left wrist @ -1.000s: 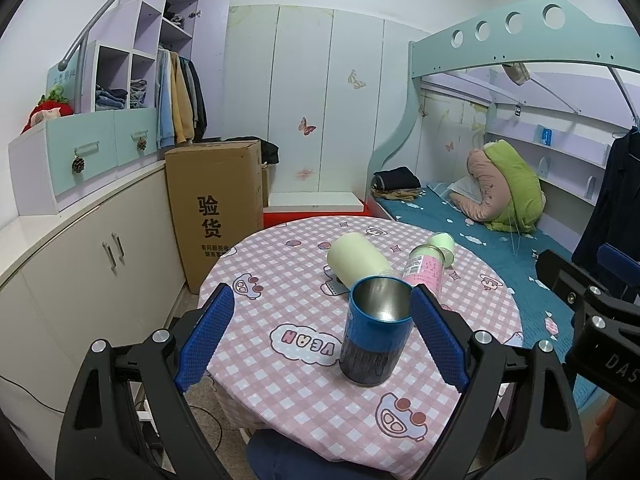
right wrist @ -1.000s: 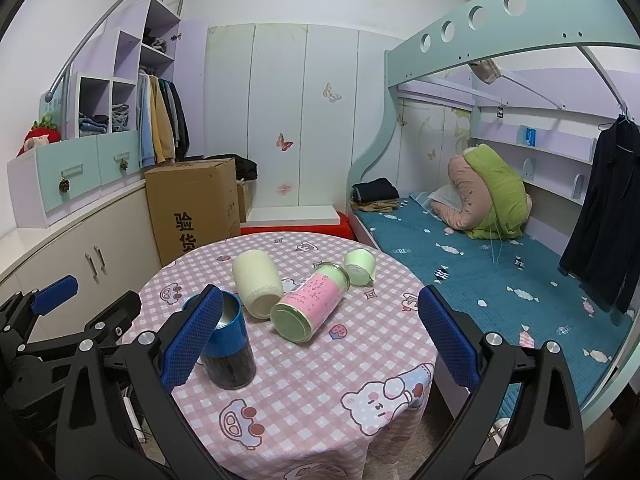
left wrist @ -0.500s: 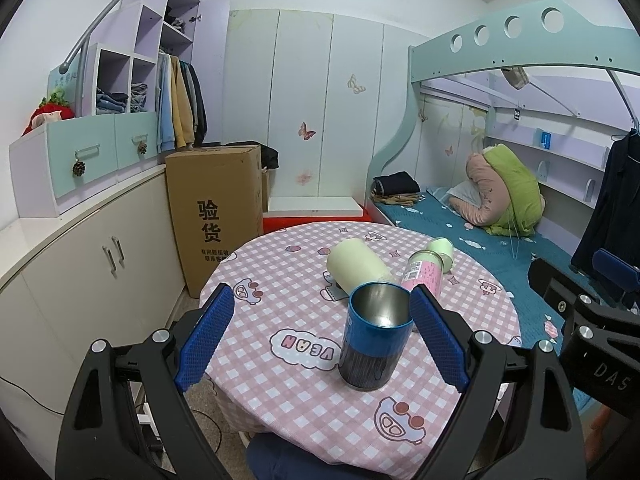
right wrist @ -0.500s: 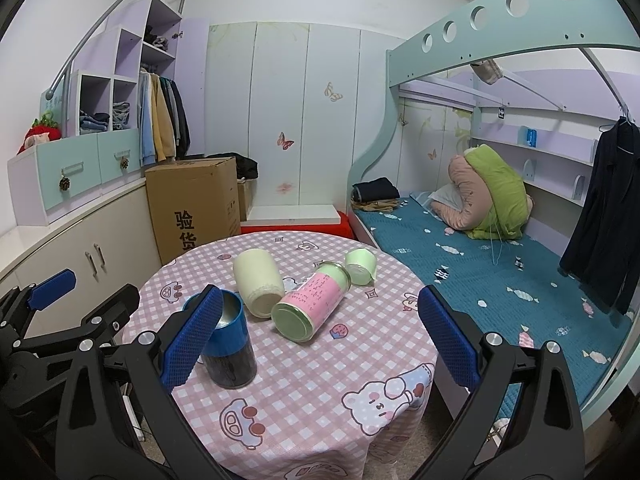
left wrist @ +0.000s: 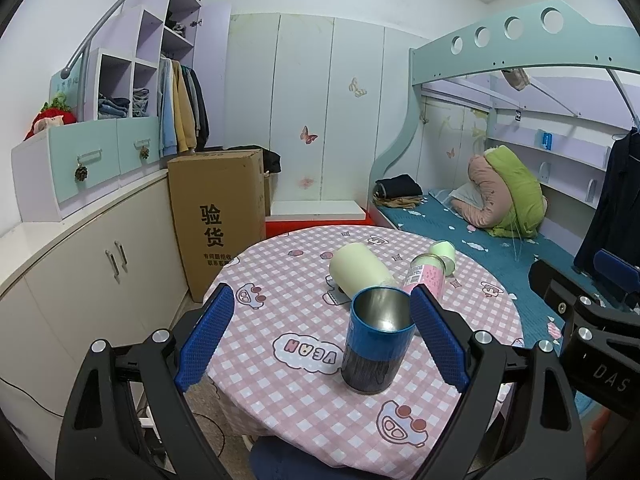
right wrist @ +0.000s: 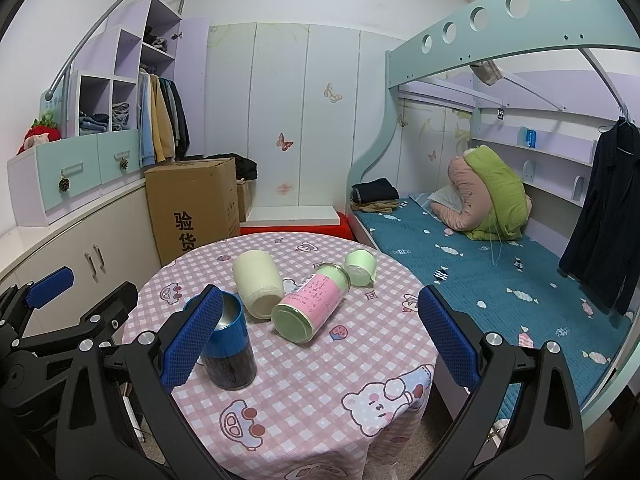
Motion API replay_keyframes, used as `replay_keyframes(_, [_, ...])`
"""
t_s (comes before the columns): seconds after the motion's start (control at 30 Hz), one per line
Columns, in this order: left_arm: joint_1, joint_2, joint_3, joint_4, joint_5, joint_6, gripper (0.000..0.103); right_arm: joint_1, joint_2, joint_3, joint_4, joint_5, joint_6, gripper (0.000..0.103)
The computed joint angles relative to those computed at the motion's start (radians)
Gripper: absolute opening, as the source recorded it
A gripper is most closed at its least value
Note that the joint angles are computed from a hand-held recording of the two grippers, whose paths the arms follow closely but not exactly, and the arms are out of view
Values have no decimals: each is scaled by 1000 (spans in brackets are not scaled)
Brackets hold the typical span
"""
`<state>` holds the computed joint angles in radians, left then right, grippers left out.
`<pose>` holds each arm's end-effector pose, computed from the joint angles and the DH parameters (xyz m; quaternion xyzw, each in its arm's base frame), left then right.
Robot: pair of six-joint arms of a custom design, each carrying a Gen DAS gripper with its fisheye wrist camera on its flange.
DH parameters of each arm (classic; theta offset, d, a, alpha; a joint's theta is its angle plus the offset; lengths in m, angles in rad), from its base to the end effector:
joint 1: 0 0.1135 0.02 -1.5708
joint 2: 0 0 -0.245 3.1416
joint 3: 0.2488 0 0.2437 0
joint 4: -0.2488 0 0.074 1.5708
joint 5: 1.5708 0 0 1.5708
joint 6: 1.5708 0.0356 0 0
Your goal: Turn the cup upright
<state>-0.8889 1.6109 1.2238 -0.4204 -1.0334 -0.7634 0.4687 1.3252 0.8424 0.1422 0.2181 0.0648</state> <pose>0.2349 -0.2408 0.2581 -0.1330 0.8169 0.0726 0.5566 0.2711 0.1286 0.2583 -0.1013 0.8080 0.0655 0.5768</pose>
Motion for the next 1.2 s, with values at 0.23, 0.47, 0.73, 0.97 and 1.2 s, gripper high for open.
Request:
replay_keyframes(0.23, [-5, 22, 38, -49, -23, -7, 86, -1, 1, 2, -1, -3, 0, 98])
replay_keyframes(0.47, [-8, 31, 46, -53, -23, -14, 86, 0, -1, -1, 2, 2, -1, 98])
replay_keyframes(0.73, [-7, 31, 32, -27, -23, -3, 86, -1, -1, -1, -1, 0, 1, 98])
replay_keyframes(0.97, [-6, 30, 23, -14, -20, -1, 86, -1, -2, -1, -2, 0, 0, 98])
replay_keyframes(1.2, [-4, 28, 15, -8, -22, 1, 86, -1, -2, 0, -3, 0, 0, 98])
